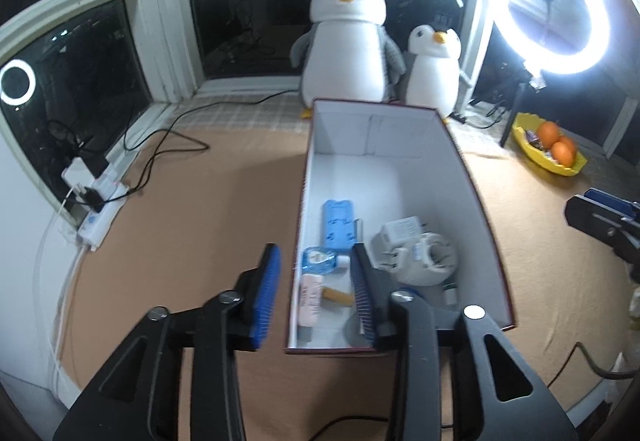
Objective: Organize rigid objects
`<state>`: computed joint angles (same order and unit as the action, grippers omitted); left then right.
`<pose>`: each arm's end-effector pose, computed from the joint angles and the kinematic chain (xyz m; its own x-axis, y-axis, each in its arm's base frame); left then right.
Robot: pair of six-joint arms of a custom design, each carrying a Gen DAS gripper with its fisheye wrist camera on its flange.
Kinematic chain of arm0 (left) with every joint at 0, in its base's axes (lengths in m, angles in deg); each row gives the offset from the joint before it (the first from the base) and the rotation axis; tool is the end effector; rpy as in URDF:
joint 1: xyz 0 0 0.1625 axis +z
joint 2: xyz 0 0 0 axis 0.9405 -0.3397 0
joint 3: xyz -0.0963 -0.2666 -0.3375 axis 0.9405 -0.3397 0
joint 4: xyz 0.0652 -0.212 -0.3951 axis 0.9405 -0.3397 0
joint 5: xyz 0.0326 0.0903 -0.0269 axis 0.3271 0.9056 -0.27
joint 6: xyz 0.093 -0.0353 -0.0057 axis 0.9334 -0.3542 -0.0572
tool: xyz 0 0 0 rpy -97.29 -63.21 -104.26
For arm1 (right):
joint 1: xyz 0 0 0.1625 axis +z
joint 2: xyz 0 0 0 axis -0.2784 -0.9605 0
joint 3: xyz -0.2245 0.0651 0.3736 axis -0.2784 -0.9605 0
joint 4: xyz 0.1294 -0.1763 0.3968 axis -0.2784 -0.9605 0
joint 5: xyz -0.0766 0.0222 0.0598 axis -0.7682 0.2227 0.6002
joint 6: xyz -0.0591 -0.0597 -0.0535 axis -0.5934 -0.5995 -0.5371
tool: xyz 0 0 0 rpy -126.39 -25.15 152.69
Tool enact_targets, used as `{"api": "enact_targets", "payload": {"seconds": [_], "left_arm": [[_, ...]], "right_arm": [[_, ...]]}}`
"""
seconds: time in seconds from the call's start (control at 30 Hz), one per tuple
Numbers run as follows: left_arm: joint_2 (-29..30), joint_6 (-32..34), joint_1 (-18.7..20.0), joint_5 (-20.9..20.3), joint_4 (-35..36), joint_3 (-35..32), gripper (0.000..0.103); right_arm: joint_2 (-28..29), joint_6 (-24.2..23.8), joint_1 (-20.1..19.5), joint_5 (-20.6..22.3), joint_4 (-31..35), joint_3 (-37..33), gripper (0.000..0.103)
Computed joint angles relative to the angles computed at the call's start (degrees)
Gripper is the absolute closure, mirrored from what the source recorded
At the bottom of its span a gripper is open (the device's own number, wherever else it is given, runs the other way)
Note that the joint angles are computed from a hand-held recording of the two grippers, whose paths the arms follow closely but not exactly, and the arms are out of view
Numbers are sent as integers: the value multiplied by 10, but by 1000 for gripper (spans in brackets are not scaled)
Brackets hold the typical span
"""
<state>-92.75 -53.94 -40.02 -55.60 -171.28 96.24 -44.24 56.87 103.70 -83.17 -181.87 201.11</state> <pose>-0.4047 -0.4595 -0.0159 -0.5939 0.5500 -0.5871 0.7592 0.6248 -0.1826 0.0609 -0.3437 0.3461 -0.7603 0.3725 0.5322 -0.2261 0.6163 -0.7544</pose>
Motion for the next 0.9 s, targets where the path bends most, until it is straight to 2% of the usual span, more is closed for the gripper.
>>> {"api": "enact_targets", "payload": {"seconds": [0.13,0.33,0.9], "left_arm": [[-4,8,-13,-6,-16,5,40],[-7,3,-23,-5,-6,7,27],[-9,-9,-23,-4,17,6,27]], "right_arm": [[-7,-5,5,-17,-22,8,25],[-3,-9,17,-46,-55,16,15],[-10,0,9,-45,-39,18,15]]}}
